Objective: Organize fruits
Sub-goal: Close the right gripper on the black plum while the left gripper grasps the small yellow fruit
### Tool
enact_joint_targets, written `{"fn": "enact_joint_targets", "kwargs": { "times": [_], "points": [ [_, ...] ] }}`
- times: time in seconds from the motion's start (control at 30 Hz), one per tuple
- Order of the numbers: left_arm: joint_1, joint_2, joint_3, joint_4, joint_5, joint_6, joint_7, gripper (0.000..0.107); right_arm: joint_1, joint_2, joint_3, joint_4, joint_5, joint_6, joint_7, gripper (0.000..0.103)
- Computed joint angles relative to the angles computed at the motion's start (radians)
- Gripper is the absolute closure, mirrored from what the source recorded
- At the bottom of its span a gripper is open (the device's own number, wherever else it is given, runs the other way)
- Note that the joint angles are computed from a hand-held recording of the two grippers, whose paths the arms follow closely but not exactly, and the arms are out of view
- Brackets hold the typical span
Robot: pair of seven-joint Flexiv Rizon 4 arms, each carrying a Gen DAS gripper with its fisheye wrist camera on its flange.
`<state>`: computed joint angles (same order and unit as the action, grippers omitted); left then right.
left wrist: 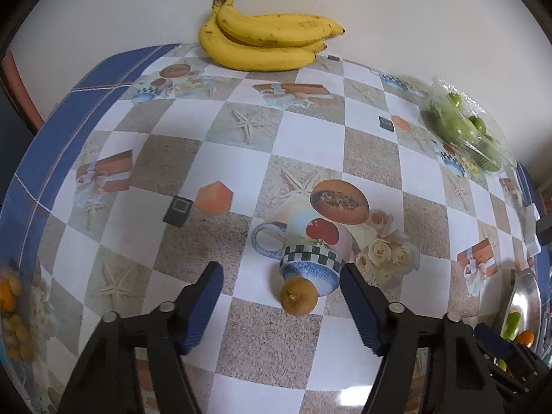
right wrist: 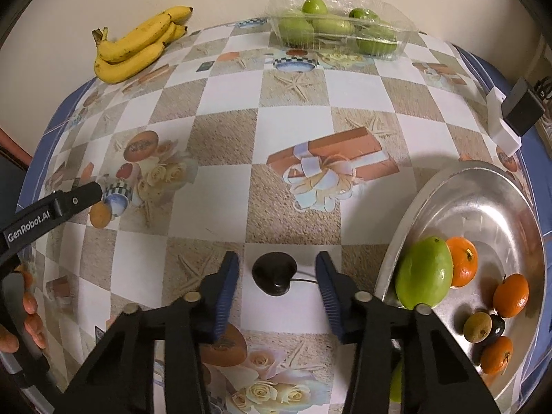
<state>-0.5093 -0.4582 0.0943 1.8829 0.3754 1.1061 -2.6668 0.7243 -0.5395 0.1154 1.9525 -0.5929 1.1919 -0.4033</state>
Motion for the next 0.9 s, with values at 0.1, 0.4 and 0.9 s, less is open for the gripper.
{"fn": "enact_joint_targets", "kwargs": {
  "times": [0.1, 0.4, 0.9],
  "points": [
    [0.011, -0.018, -0.015, -0.009, -0.016, 0.008, 0.027, 0.048, -0.008, -0.006, 0.013, -0.006, 0.018, -0.010, -0.016, 0.066],
    [0.010, -0.039, -0.012, -0.001, -0.067, 0.046, 0.061, 0.083, -0.007, -0.006, 0.018, -0.008, 0.041, -0.003, -0.037, 0.076],
    [-0.027, 0.010, 0.019, 0.009, -0.059, 0.040, 0.038, 0.083, -0.002, 0.039, 0.003, 0.029, 0.038, 0.043, -0.009, 0.076]
  ]
}}
